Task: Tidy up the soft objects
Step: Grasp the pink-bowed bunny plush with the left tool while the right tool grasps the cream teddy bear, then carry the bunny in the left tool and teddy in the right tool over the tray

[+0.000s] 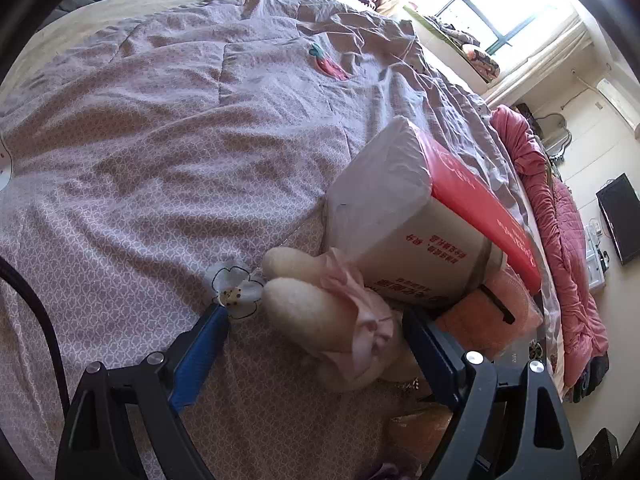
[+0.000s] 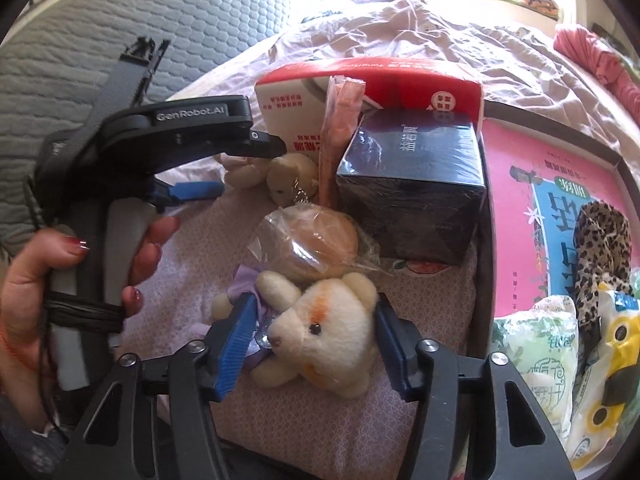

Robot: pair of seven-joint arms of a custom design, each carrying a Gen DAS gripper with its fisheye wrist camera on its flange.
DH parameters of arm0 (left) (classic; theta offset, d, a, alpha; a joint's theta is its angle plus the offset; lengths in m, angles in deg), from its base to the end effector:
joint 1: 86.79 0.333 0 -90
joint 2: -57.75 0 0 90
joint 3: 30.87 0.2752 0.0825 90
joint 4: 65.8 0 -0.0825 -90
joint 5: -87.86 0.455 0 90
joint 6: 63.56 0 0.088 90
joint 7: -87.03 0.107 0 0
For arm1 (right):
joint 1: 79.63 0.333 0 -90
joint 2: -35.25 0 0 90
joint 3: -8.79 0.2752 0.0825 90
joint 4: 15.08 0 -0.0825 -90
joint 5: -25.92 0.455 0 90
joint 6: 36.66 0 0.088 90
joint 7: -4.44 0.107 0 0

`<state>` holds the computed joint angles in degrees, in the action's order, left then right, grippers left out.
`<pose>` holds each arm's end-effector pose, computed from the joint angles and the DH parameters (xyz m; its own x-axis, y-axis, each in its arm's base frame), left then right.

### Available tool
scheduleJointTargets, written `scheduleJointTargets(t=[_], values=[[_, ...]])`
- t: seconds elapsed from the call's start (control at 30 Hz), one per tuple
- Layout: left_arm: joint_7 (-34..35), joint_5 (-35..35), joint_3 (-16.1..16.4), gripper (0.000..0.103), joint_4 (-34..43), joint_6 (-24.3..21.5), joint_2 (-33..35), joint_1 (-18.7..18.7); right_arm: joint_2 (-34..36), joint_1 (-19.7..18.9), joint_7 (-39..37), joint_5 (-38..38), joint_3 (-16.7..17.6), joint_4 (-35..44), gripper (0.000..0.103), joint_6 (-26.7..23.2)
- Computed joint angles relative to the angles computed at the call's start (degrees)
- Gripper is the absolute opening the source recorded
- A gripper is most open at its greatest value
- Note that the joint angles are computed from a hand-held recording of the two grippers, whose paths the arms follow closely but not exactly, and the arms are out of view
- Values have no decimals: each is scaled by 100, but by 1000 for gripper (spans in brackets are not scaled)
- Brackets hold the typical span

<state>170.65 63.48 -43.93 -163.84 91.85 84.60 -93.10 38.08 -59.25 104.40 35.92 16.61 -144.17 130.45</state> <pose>0.7141 -0.2196 0.3051 0.0522 -0.8784 0.4750 -0.9001 -0.2474 -0.3586 0.5538 0.2847 0.3240 0.2200 -0.9477 -0.2315 -0.8439 -0.0658 -0.5325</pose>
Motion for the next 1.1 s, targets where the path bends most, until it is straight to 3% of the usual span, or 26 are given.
scheduleJointTargets(t=[0.03,0.1,0.2,0.27,0.43,0.73,1.1], values=[[46,-112,-59,83,-22,64,1,49,-39,-20,-141,195,21,-38,54,26],[356,-447,-264,54,0,3,31,239,-107,-22,-322,447,31,-105,51,58],[802,-951,-472,38,110,-189,120,437,-144,-1,-450,606,4,-139,50,34],[1028,-1242,-547,35,85,-203,89,510,-155,13,-465,638,-14,-147,50,32],[1148,-1447,-433,33,-65,-328,-150,460,-257,50,-288,371,-61,-241,50,78],[1215,-1191,-181,33,-538,-34,-814,262,-739,70,567,-612,-180,-609,49,287],[1670,-1168,-165,33,-1022,233,-1519,-8,-1613,-573,2644,-2624,27,-1136,49,564]])
